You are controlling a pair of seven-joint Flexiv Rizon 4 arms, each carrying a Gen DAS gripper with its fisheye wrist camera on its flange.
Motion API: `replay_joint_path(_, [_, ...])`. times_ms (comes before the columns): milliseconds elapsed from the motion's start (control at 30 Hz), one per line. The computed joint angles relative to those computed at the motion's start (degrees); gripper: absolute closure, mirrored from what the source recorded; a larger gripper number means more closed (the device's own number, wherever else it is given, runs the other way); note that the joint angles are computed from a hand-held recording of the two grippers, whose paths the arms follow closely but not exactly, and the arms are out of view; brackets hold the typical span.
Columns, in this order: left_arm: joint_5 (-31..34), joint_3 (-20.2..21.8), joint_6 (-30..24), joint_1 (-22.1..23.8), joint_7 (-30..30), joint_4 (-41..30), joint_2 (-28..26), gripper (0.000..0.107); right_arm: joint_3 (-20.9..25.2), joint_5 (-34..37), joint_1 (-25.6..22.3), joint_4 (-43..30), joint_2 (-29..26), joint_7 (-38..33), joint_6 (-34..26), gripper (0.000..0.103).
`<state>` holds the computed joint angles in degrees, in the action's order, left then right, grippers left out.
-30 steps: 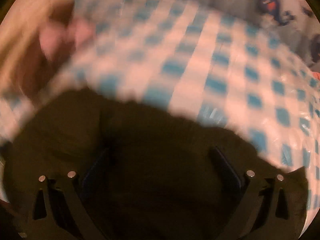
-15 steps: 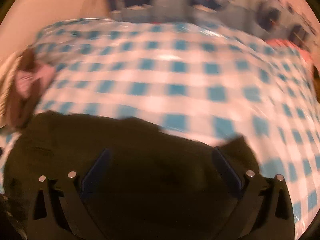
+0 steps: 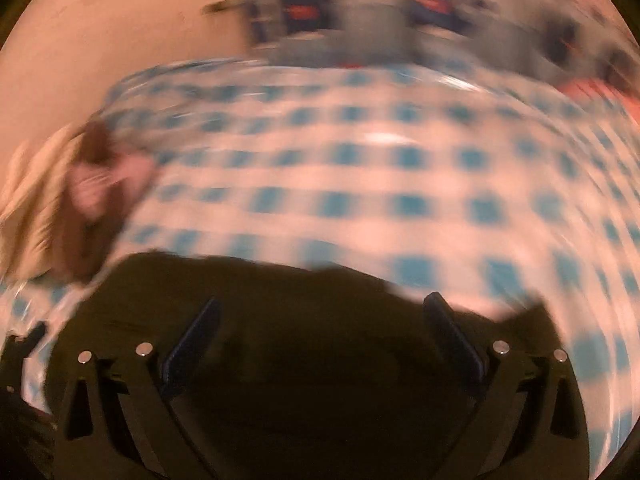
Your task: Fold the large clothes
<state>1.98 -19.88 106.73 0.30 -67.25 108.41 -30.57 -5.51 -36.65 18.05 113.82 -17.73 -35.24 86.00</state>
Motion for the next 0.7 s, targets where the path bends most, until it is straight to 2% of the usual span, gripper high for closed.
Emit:
replay_joint_path(33, [-0.02,0.12,0.05,-0.03,-0.03,0.01,0.03,0.017,4.17,3.32,-1.38,-3.19,-1.62,-4.42,-2.14,0.006])
replay_joint_path(67, [-0.14,0.58,0.27,-0.34,-0.10,0.03,0.00,0.017,7.32,6.01,-1.16,-7.85,-4.45,-9.06,-5.00,0.006])
replay_joint_path(100, [-0.18,0.86,0.48,-0.48,-0.19,0.14,0.13,0.017,8.80,12.25,0.66,-12.45,-6.79,-16.38,-8.87,0.006])
replay_joint_path(200, [0.10,0.98,1.78,-0.20,-0.73,0.53,0.42,0.017,5.17,20.03,9.00,-22.03,-12.84,-28.05,-19.93,0.006])
replay_joint_path(233, [0.40,0.51,2.12,0.34,-1.09,0.69,0.54,0.017,4.89,20.16,10.53,-25.84,-15.99,-30.31,-26.59,0.006])
replay_joint_path(267, [0.77,-0.11,2.46,1.04,-1.53,0.85,0.66,0.017,5.35,19.77,10.86,-27.78,-17.87,-31.26,-30.48,0.006])
replay_joint_path(333, [1.35,-0.31,2.82,1.55,-2.11,0.85,0.78,0.017,3.62,24.23,12.60,-29.00,-19.13,-34.42,-32.57,0.006])
replay_joint_path(367, [1.36,0.21,2.77,1.30,-2.29,0.78,0.83,0.017,4.02,25.45,11.97,-28.32,-18.36,-34.33,-31.65,0.006])
replay_joint_path(400, [0.34,2.35,1.89,-0.33,-2.33,0.45,1.00,0.017,3.96,26.48,11.63,-25.78,-16.39,-33.69,-28.25,0.006])
replay_joint_path(433, [-0.68,3.52,0.22,-1.15,-2.38,0.01,1.07,0.017,4.25,25.16,10.88,-21.36,-13.54,-31.06,-23.27,0.006])
replay_joint_path(467, [-1.41,3.29,-1.55,-0.73,-2.44,-0.32,1.05,0.017,5.92,20.10,8.57,-16.70,-10.84,-25.92,-18.62,0.006])
replay_joint_path(500, [-2.97,4.28,-3.38,-1.18,-2.82,-0.77,1.05,0.017,8.31,11.31,4.97,-12.03,-8.56,-18.25,-13.86,0.006])
replay_joint_path(533, [-4.15,5.67,-4.24,-2.06,-3.02,-0.91,1.22,0.017,10.75,6.26,1.08,-7.36,-4.67,-12.58,-11.92,0.006])
replay_joint_path(567, [-5.20,7.08,-4.47,-2.78,-3.37,-0.71,1.52,0.017,11.33,-2.08,-1.85,-2.70,-1.03,-4.18,-10.75,0.006])
replay_joint_path(667, [-8.21,12.67,-5.09,-6.13,-4.76,0.04,2.41,0.017,4.79,-30.08,-7.05,10.84,10.12,22.10,-4.17,0.006])
replay_joint_path(700, [-9.13,14.71,-5.75,-7.49,-5.14,-0.01,2.47,0.017,2.76,-37.56,-7.68,14.31,13.81,30.69,-5.95,0.006])
